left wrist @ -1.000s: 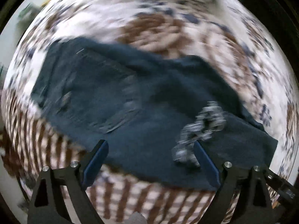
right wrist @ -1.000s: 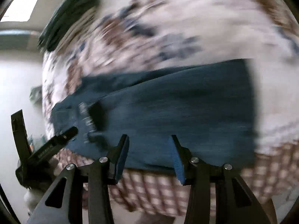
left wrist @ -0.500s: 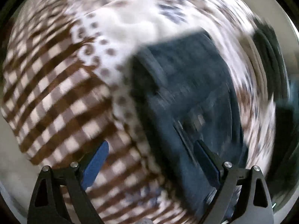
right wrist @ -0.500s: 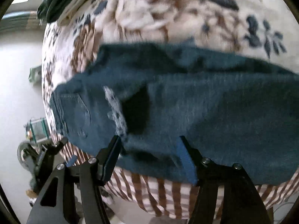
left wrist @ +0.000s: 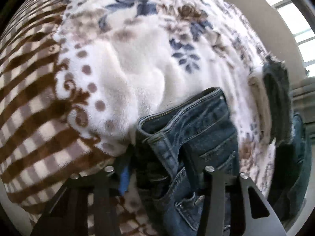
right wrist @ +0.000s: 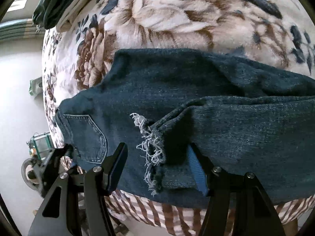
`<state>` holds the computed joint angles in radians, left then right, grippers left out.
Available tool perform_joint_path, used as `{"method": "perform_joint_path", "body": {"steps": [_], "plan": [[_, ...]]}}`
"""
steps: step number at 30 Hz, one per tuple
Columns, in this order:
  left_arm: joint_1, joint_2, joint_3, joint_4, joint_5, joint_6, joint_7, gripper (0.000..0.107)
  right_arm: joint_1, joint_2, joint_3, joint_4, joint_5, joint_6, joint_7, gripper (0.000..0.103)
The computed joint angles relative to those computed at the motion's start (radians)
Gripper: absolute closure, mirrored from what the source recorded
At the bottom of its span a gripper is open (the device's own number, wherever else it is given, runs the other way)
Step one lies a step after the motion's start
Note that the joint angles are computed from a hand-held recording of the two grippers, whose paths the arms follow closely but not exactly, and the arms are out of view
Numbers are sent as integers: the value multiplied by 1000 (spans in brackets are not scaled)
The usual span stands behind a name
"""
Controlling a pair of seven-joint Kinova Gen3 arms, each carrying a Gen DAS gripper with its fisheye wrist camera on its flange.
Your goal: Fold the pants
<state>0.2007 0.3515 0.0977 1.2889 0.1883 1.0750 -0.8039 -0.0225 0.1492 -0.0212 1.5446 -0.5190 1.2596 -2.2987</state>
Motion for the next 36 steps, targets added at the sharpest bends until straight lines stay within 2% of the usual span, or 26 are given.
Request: {"method": "perform_joint_path", "body": {"steps": [2, 4, 9, 11, 13, 14, 16, 18, 19, 20, 22, 25, 27, 29, 31, 33, 36], "plan": [[-2, -39, -28, 76, 53, -60, -62, 70, 1, -4, 0, 11, 0, -4, 3, 38], [-42, -61, -19, 154, 128, -134, -138, 71, 2, -5, 1, 18, -4, -9, -2, 38], [-271, -67, 166, 293, 331, -279, -291, 67, 0, 7, 0, -4, 5, 13, -11, 38], [-355, -46, 237, 329, 413, -323, -330, 58, -4, 14, -2, -14, 12, 20, -10, 38], [-374, -34, 246, 348, 477, -339, -401, 54, -7, 20, -4, -21, 19, 27, -9, 38], [-356, -30, 227, 341, 485, -337, -417, 52, -9, 24, -5, -27, 22, 30, -12, 38], [-274, -23, 144, 293, 460, -297, -402, 51, -11, 30, -6, -37, 27, 38, -17, 38], [-192, -30, 64, 250, 432, -269, -399, 59, -12, 33, -7, -42, 30, 41, -22, 38], [-171, -38, 49, 232, 413, -260, -402, 65, -13, 34, -7, -44, 32, 41, -26, 38], [-169, -46, 47, 234, 411, -266, -418, 68, -14, 33, -7, -44, 34, 41, -29, 38], [-182, -52, 53, 244, 431, -269, -433, 68, -18, 37, -9, -50, 40, 44, -32, 38], [-210, -13, 58, 272, 496, -281, -426, 59, -25, 43, -12, -56, 51, 46, -37, 38], [-183, 2, 35, 265, 495, -296, -433, 59, -32, 47, -15, -64, 60, 48, -43, 38], [-101, -1, -38, 222, 447, -271, -417, 62, -39, 49, -16, -73, 72, 52, -54, 38], [-33, -12, -99, 191, 394, -248, -387, 72, -47, 49, -17, -80, 87, 57, -63, 38], [-3, -20, -110, 151, 322, -217, -352, 79, -57, 50, -20, -87, 105, 63, -75, 38], [-18, -41, -50, 108, 230, -203, -333, 85, -68, 44, -21, -87, 126, 68, -87, 38]]}}
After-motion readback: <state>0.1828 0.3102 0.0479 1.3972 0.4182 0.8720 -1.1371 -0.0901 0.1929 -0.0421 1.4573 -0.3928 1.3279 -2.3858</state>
